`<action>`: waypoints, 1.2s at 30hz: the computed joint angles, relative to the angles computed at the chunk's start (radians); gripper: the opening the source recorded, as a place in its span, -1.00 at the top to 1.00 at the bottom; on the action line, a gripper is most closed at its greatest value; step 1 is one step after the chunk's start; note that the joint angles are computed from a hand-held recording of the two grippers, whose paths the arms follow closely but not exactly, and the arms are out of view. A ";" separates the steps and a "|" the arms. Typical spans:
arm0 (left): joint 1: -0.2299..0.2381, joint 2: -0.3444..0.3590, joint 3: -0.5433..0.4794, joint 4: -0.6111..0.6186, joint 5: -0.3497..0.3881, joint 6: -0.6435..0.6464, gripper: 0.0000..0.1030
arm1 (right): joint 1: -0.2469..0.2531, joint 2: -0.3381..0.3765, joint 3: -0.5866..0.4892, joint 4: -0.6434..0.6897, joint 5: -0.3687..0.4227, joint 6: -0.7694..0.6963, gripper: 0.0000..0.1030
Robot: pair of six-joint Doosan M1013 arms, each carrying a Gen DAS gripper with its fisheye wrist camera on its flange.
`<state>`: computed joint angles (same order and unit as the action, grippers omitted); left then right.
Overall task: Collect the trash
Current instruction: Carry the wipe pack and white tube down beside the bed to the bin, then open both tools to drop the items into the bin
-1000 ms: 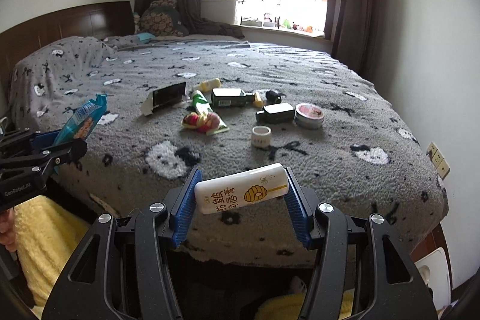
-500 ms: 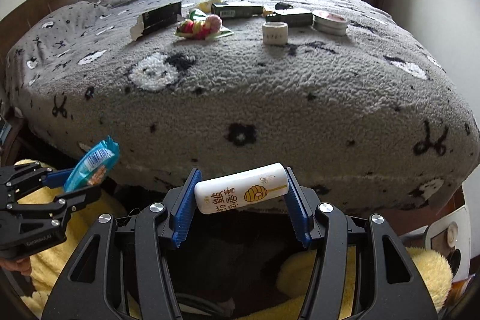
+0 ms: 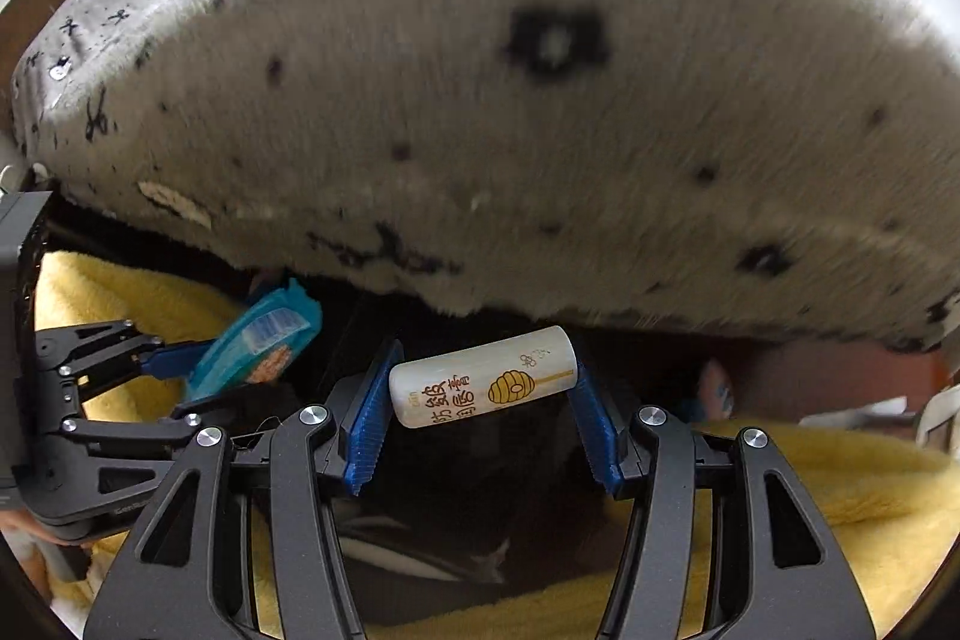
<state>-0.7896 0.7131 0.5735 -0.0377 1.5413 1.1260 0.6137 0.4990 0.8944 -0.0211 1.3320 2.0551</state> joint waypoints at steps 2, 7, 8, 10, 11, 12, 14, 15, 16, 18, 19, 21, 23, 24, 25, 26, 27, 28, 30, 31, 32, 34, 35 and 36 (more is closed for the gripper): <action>0.003 0.011 -0.009 -0.014 0.017 0.005 0.25 | -0.003 0.015 -0.009 0.023 0.030 -0.008 -0.08; 0.006 0.033 -0.032 -0.046 0.044 0.020 0.25 | -0.011 0.034 -0.011 0.076 0.066 -0.012 -0.08; 0.006 0.038 -0.037 -0.051 0.048 0.023 0.25 | -0.012 0.035 -0.009 0.078 0.067 -0.013 -0.08; 0.007 0.040 -0.031 -0.057 0.047 0.026 0.25 | -0.012 0.037 -0.009 0.081 0.065 -0.014 -0.08; 0.008 0.043 -0.036 -0.058 0.053 0.026 0.25 | -0.012 0.037 -0.009 0.081 0.064 -0.014 -0.09; 0.008 0.042 -0.034 -0.058 0.053 0.026 0.24 | -0.012 0.039 -0.012 0.081 0.065 -0.014 -0.09; 0.008 0.039 -0.028 -0.060 0.049 0.028 0.22 | -0.010 0.045 -0.016 0.083 0.062 -0.014 -0.09; 0.007 0.038 -0.027 -0.060 0.046 0.029 0.22 | -0.010 0.050 -0.024 0.084 0.066 -0.012 -0.09; 0.008 0.034 -0.017 -0.059 0.038 0.032 0.22 | -0.010 0.057 -0.036 0.086 0.070 -0.011 -0.09; 0.010 0.035 -0.022 -0.060 0.040 0.035 0.16 | -0.010 0.060 -0.046 0.088 0.072 -0.012 -0.09; 0.010 0.041 -0.031 -0.056 0.043 0.034 0.03 | -0.008 0.063 -0.055 0.082 0.077 -0.007 -0.12; 0.007 0.039 -0.035 -0.043 0.042 0.032 -0.10 | -0.007 0.066 -0.071 0.076 0.079 0.002 -0.42; 0.005 0.040 -0.046 -0.034 0.041 0.026 -0.25 | -0.006 0.066 -0.075 0.069 0.077 0.008 -0.53; 0.005 0.037 -0.047 -0.029 0.038 0.024 -0.29 | -0.005 0.068 -0.081 0.062 0.076 0.012 -0.53; 0.005 0.035 -0.047 -0.024 0.036 0.021 -0.39 | -0.004 0.067 -0.085 0.055 0.076 0.016 -0.54; 0.004 0.033 -0.048 -0.016 0.033 0.019 -0.46 | -0.003 0.064 -0.085 0.042 0.073 0.025 -0.60; 0.002 0.031 -0.051 -0.007 0.032 0.019 -0.48 | -0.003 0.063 -0.089 0.036 0.073 0.029 -0.62; 0.000 0.028 -0.048 0.003 0.026 0.018 -0.53 | -0.003 0.059 -0.089 0.030 0.070 0.032 -0.63; -0.003 0.023 -0.055 0.019 0.020 0.016 -0.60 | -0.005 0.045 -0.069 0.010 0.051 0.040 -0.66; -0.005 0.022 -0.060 0.028 0.017 0.017 -0.63 | -0.004 0.039 -0.066 -0.003 0.045 0.045 -0.68; -0.006 0.021 -0.066 0.038 0.014 0.018 -0.69 | -0.003 0.035 -0.064 -0.014 0.040 0.049 -0.69; -0.010 0.015 -0.075 0.068 0.005 0.023 -0.75 | -0.003 0.023 -0.058 -0.043 0.027 0.062 -0.72; -0.014 0.011 -0.078 0.083 0.002 0.025 -0.77 | -0.003 0.019 -0.056 -0.052 0.022 0.066 -0.73; -0.015 0.003 -0.069 0.095 -0.012 0.027 -0.78 | -0.002 0.014 -0.056 -0.061 0.016 0.070 -0.73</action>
